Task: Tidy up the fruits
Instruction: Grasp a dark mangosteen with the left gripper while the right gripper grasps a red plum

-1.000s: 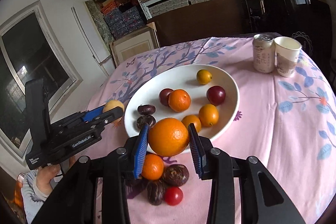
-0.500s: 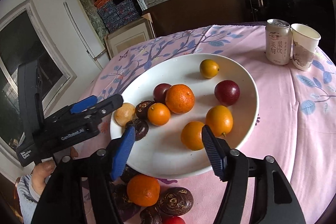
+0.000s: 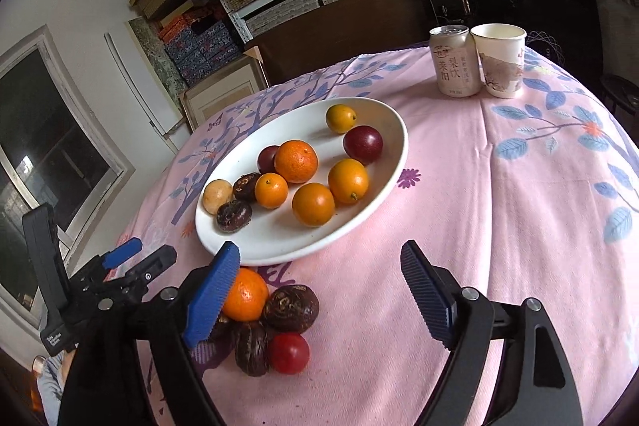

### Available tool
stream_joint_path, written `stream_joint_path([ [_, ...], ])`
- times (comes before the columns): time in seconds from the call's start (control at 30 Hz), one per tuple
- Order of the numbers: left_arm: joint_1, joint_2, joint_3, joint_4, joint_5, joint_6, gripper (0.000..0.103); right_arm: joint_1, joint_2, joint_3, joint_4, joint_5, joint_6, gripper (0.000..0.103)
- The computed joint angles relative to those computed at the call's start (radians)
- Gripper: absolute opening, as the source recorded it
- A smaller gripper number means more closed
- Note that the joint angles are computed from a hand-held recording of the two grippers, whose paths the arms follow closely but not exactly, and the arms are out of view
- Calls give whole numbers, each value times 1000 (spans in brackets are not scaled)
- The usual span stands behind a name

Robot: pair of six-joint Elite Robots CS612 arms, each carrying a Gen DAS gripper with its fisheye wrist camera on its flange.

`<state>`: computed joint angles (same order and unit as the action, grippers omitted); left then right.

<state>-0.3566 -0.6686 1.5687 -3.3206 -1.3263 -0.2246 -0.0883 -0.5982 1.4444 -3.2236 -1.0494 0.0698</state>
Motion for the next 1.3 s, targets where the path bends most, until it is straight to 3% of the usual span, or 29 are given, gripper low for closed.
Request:
stream_joint_path([
  [0.37,-56,-9,55,-8,72,149,98,9,-34,80,38,-39,-116,89],
  [0.63,-65,-2,32,67,79,206,98,-5,-29,69,54,-34,-33,93],
  [0.77,-66,3,11,138,66,225,98,-2,-29,69,60,-38,-44,93],
  [0.87,-57,6,-9,198,48,199,99,1,-30,68,72,-46,-59,93],
  [0.97,-50,8,-17,233,158,121,99,0,-29,67,71,-46,-53,93],
  [1.13,2,-6,-16,286,24,-39,99,-2,-31,74,64,-26,-78,93],
  [1.2,5,-5,-16,287,10,-51,99,5,-37,83,70,-35,-140,87],
  [1.27,4,-3,-16,286,14,-50,99,15,-42,91,93,-53,-205,66],
  [1.3,3,-3,-17,285,15,-50,99,19,-44,92,108,-60,-231,62],
])
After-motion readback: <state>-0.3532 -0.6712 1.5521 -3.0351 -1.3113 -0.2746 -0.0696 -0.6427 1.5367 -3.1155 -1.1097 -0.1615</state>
